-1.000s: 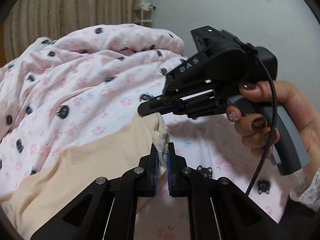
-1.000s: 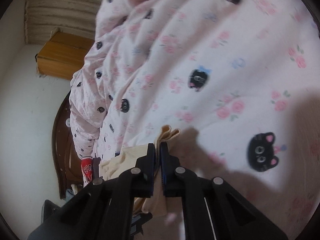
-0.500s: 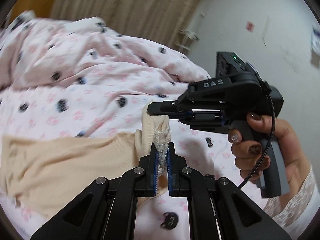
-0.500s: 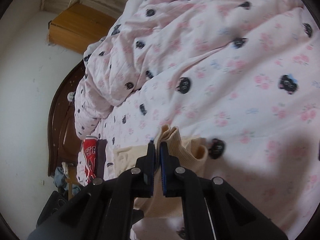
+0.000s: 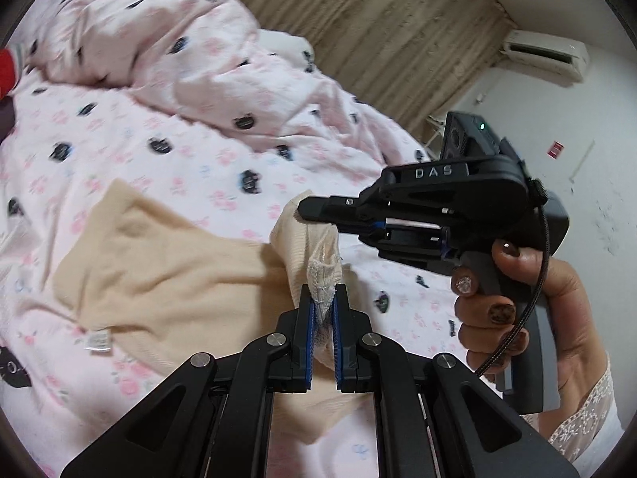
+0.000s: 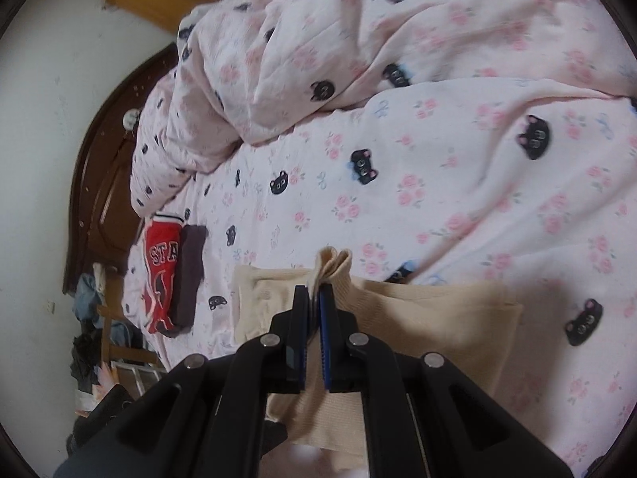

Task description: Fold clothes

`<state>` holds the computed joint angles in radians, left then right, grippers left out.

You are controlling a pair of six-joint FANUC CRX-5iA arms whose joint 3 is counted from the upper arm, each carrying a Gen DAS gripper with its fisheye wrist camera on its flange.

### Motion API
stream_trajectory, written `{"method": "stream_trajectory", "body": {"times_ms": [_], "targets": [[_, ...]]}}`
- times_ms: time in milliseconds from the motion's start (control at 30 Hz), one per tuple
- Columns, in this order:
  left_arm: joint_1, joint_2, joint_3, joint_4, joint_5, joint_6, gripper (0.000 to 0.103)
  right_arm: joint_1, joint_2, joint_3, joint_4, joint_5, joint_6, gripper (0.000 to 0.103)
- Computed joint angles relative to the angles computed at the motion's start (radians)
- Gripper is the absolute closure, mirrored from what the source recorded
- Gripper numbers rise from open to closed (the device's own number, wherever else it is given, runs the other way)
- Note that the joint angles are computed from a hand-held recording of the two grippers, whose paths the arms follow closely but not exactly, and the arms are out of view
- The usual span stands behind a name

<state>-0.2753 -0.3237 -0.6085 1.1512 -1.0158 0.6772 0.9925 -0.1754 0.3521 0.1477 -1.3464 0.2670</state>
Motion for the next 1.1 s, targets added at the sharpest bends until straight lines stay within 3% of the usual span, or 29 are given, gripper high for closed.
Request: {"method": "stream_trajectory", "body": {"times_ms": [167, 600, 767, 900, 1100], "targets": [[0.047, 0.022, -0.003, -0.034, -0.017, 0.043, 0.097, -0.03, 0.117, 0.115, -0.064, -0.082, 0.08, 0.097], [0.116, 0.031, -0.01, -0.112, -0.037, 0.114, 0.097, -0.048, 0.247, 0.229, -0.119, -0.173, 0.131, 0.097], [0.132, 0.029, -0.018, -0.131, -0.033, 0.148, 0.096, -0.062, 0.305, 0.306, -0.153, -0.228, 0.152, 0.091], [0.137, 0.025, -0.021, -0.133, -0.029, 0.163, 0.095, -0.068, 0.297, 0.314, -0.162, -0.192, 0.162, 0.068], [0.157, 0.014, -0.024, -0.131, -0.031, 0.184, 0.091, -0.051, 0.187, 0.222, -0.091, -0.087, 0.129, 0.067]]}}
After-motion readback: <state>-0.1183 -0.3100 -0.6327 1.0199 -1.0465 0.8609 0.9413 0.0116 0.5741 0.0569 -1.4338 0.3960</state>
